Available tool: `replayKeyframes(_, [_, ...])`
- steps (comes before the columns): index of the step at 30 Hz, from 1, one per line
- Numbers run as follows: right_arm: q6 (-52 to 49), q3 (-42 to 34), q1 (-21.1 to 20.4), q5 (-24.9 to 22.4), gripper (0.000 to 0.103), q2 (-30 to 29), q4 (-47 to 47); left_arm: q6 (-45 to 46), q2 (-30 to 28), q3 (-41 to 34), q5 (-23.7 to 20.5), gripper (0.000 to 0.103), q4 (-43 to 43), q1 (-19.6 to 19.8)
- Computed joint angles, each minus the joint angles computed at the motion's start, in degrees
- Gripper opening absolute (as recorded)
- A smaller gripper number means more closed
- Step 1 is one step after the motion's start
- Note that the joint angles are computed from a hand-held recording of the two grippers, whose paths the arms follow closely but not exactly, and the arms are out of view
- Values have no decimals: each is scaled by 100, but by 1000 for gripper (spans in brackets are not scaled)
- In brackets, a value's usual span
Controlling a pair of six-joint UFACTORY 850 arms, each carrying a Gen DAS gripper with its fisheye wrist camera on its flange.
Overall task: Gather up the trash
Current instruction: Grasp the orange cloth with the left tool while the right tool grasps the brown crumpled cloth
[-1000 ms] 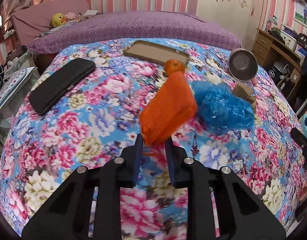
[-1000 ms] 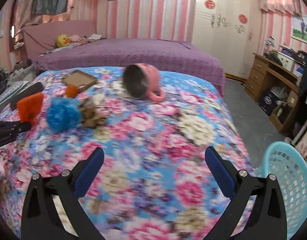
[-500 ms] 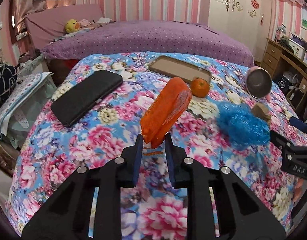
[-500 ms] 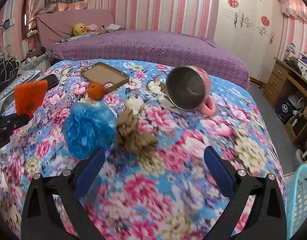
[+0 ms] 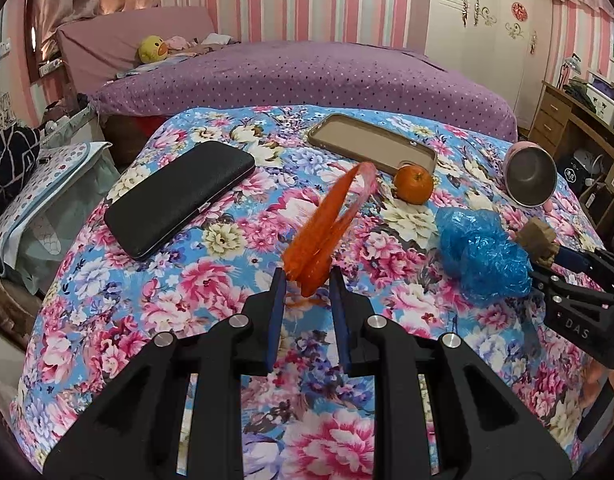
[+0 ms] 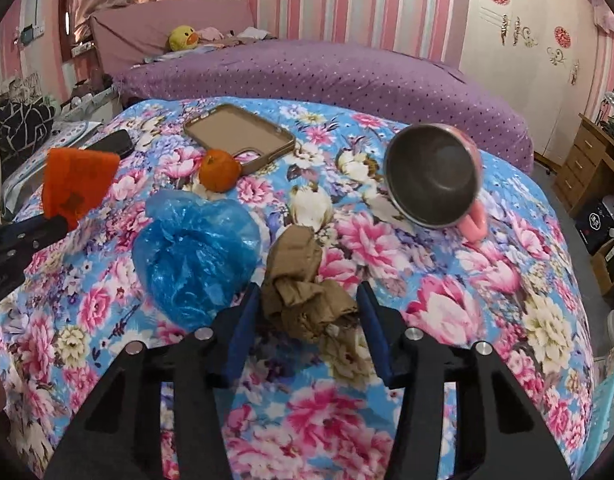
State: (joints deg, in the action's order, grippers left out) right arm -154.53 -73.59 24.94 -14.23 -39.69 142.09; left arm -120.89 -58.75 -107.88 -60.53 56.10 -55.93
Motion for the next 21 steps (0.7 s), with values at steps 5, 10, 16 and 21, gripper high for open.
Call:
replayKeyframes(5, [-671,387,-136,-192,49,269,725,24,-35,-91,-80,21,77,-59])
replayKeyframes(10, [-716,791,-419,-436,49,549,893,-53,8,-44,-84,21,153,-114])
replayKeyframes(16, [-429,1296,-802,-726,49,926,747,-481,255,341,209,21,278,-153])
replayKeyframes(21, [-718,1467,-1029,-782,49,1005,921,-534,278,384,214,19,301,-193])
